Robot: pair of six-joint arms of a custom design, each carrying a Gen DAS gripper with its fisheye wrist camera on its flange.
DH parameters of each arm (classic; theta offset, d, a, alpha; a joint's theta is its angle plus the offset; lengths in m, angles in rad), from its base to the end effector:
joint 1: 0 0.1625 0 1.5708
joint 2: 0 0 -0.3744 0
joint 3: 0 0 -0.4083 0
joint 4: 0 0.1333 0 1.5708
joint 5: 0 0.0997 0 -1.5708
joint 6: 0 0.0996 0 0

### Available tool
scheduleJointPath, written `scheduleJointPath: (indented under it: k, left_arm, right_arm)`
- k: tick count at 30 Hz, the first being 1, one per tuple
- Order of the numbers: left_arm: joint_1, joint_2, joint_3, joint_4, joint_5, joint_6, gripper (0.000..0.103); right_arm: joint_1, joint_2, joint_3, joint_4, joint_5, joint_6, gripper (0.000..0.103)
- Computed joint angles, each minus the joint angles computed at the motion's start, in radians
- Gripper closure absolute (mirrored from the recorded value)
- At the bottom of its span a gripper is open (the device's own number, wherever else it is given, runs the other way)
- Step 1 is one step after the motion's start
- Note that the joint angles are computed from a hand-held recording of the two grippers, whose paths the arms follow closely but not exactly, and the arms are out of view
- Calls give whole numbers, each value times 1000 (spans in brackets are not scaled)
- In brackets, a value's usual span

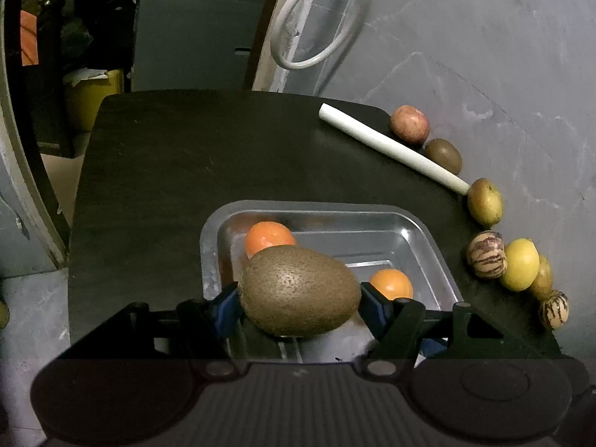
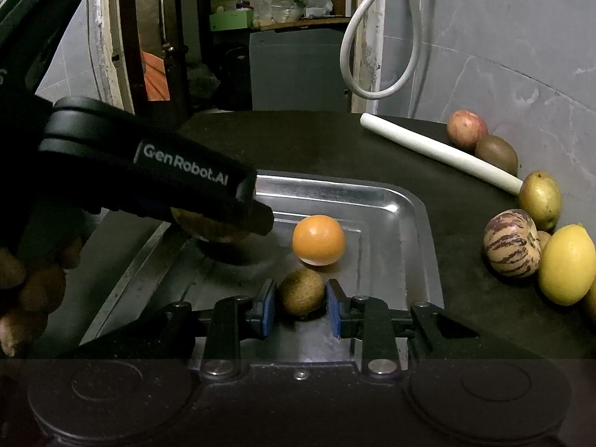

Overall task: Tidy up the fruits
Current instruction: 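Lower both brown fruits into the tray and open both tools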

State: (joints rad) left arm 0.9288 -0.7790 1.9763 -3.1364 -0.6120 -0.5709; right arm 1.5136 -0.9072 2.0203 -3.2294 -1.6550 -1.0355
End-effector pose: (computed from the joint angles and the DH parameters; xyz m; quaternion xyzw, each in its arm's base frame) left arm -0.1447 -0.5523 0.0279 -0.0534 0.8747 -0.3919 0.2800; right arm 0.0934 -0.5540 0.0581 0.4421 -0.8547 0.2089 0.1745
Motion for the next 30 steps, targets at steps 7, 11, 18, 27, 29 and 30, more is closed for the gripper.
scheduleJointPath:
  k: [7, 11, 18, 27, 29, 30]
  left_arm:
    - [-1, 8, -17, 48, 7, -17, 32]
    - [-4, 8, -18, 62, 12, -40, 32]
    - [-30, 5, -1, 65, 34, -121, 18]
    - [-129, -32, 64, 208, 123, -384, 3]
    - [-153, -46, 79, 265, 138, -456, 2]
    - [-166, -51, 84, 299, 144, -495, 2]
  right_arm:
    - [-3, -9, 4, 14, 5, -1, 68]
    - [-12, -33, 16, 32, 25, -14, 61]
    - [-38, -107, 57, 74, 72, -38, 44]
    - [-87, -234, 106, 155, 150, -62, 19]
    - [-101, -268, 120, 178, 166, -68, 15]
    - [-108, -284, 125, 192, 172, -71, 12]
